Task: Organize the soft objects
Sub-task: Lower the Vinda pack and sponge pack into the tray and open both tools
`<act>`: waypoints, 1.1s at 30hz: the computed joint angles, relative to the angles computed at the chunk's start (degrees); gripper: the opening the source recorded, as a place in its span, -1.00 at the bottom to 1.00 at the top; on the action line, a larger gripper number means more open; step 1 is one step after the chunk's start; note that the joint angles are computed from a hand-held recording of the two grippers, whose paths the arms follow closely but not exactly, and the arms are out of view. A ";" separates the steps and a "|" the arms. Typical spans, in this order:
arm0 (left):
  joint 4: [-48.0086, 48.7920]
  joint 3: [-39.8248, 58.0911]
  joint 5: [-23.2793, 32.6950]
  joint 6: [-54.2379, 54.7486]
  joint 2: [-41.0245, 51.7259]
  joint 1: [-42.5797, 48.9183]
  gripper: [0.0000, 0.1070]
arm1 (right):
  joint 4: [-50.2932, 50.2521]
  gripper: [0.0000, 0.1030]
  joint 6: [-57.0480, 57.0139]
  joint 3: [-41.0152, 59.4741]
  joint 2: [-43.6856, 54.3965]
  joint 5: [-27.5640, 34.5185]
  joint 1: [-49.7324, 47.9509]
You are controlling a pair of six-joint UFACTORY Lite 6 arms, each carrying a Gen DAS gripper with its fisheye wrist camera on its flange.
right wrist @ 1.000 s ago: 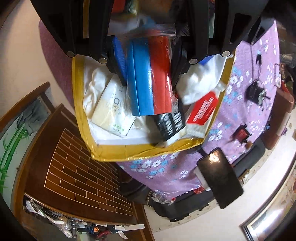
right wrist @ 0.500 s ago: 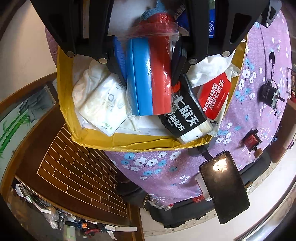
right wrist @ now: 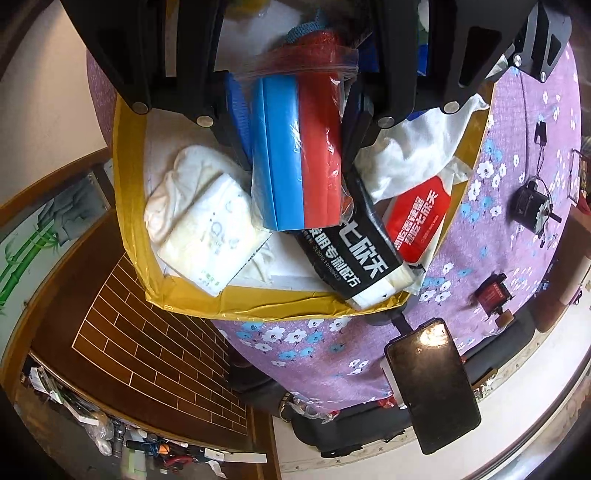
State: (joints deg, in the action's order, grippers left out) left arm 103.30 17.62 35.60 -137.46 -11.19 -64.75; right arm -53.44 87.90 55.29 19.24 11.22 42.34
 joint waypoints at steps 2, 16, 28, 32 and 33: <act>-0.25 0.08 0.48 0.14 0.21 -0.40 0.04 | -0.15 -0.06 0.50 -0.57 -0.62 0.06 0.34; -0.16 -0.41 2.07 -0.44 0.14 -1.30 0.11 | -3.18 0.08 6.46 -6.13 -7.09 0.72 2.28; -1.03 -1.16 3.87 -0.65 -0.78 -3.01 0.34 | -6.36 0.14 12.15 -10.17 -11.73 1.18 4.01; -1.46 -0.94 4.63 -0.55 -0.21 -3.84 0.38 | -7.49 0.21 13.75 -11.43 -13.27 1.26 4.60; -1.57 -0.86 4.78 -0.51 -0.03 -4.01 0.43 | -7.90 0.22 14.37 -11.79 -13.70 1.36 4.83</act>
